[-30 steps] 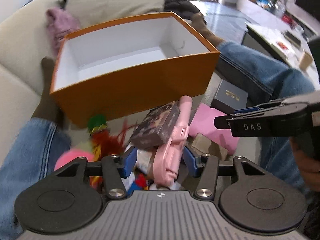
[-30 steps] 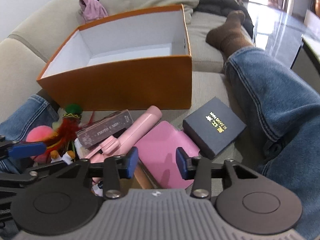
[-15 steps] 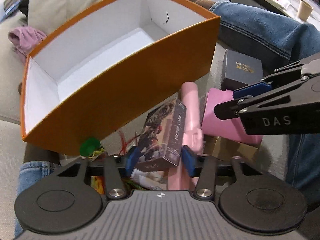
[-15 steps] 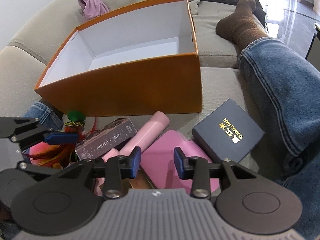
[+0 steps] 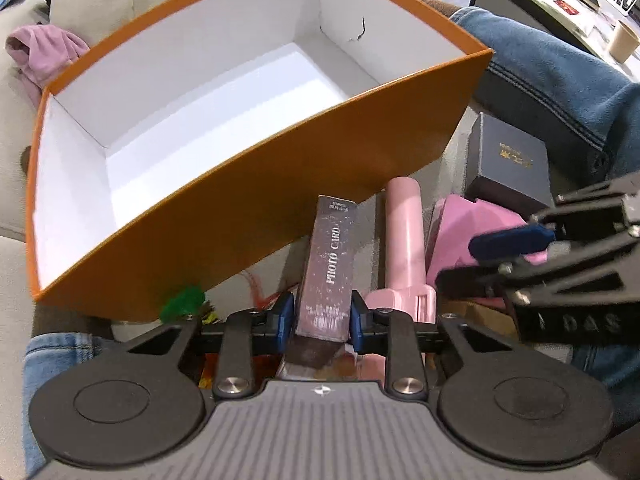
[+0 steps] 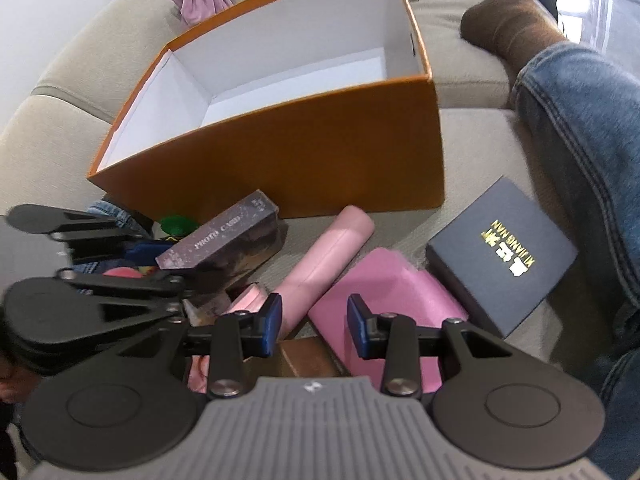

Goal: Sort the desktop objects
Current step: 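Grasp the dark PHOTO CARD box with the left tool and lift it, then grasp the pink tube device with the right tool while the left tool holds the card box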

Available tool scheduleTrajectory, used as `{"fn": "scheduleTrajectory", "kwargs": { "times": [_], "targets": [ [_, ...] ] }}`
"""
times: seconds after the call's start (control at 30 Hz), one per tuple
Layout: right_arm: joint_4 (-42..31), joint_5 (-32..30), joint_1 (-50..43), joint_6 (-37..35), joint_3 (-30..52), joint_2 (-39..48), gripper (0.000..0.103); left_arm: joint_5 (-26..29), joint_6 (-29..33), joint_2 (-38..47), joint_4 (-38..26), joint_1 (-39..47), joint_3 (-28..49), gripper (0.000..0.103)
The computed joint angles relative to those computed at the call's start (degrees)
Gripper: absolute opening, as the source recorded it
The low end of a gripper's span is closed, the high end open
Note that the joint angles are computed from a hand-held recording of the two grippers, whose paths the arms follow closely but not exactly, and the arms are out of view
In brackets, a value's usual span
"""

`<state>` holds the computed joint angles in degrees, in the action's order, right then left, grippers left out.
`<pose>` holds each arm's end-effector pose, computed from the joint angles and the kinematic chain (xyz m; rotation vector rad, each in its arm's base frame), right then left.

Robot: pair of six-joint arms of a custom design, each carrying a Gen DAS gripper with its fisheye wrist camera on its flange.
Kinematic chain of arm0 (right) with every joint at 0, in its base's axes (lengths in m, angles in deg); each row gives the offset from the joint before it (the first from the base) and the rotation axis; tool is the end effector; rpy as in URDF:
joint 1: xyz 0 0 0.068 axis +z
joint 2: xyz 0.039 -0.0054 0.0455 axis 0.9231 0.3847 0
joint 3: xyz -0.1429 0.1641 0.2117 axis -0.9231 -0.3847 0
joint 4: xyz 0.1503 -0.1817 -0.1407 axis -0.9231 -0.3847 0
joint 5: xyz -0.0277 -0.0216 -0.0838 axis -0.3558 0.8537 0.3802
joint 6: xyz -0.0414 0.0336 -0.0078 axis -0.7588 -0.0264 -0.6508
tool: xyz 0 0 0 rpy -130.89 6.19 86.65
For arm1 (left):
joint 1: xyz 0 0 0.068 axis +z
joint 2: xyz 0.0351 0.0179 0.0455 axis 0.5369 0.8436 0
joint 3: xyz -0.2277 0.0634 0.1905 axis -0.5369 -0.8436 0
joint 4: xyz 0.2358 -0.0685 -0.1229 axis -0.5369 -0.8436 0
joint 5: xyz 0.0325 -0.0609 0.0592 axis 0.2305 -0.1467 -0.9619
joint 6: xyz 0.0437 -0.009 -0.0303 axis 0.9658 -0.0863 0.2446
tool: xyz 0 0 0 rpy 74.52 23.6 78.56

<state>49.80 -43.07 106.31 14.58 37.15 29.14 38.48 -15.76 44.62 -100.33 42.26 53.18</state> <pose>0.1947 0.1557 0.2018 0.3331 2.6056 0.5675 0.2680 0.0388 0.2160 1.1650 2.5699 -0.0558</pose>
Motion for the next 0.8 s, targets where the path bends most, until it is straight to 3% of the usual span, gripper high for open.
{"fn": "scheduleTrajectory", "kwargs": {
  "times": [0.2, 0.47, 0.63, 0.8],
  "targets": [
    [2.12, -2.39, -1.01, 2.7, -0.13, 0.41, 0.039, 3.6, -1.38, 0.11, -1.55, 3.87, 0.96, 0.026],
    [2.72, -6.85, -2.47, 4.82, 1.35, 2.22, 0.038, 11.8, -2.6, -3.18, -4.73, 14.65, 1.71, 0.026],
    [6.2, -10.48, -3.16, 7.81, 0.88, 4.63, 0.022, 13.18, -4.45, -4.35, -4.19, 16.23, 1.32, 0.026],
    [5.46, -6.94, -1.8, 8.01, 3.6, 7.16, 0.021, 15.31, -3.52, -5.2, -5.42, 18.31, 1.69, 0.026]
  ]
}}
